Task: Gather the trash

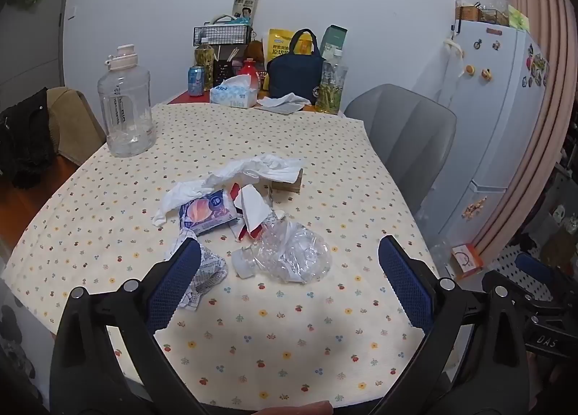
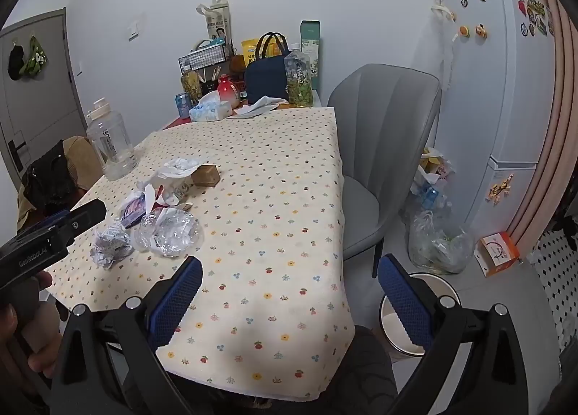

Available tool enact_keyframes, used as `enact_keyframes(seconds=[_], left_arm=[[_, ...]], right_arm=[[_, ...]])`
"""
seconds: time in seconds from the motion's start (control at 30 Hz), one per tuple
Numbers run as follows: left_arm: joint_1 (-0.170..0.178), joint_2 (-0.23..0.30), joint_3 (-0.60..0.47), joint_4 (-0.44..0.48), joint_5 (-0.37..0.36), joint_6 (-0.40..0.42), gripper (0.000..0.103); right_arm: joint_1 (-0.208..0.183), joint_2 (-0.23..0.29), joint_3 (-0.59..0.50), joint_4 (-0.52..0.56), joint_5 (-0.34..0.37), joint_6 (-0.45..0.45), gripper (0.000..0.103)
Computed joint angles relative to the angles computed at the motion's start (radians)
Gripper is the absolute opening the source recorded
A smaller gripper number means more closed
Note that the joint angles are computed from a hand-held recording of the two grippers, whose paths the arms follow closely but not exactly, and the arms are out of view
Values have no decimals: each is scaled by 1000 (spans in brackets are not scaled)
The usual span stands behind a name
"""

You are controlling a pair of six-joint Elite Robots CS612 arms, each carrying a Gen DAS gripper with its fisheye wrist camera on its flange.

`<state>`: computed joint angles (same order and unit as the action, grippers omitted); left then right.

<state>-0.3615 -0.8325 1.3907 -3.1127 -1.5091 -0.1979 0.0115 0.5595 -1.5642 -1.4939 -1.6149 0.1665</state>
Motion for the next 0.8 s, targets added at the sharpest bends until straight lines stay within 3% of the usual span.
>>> enact_keyframes(seconds=[0.8], left_arm=[[0, -1, -1, 6, -2, -1, 97]], right_arm=[[-2, 3, -3, -5, 1, -4, 95]])
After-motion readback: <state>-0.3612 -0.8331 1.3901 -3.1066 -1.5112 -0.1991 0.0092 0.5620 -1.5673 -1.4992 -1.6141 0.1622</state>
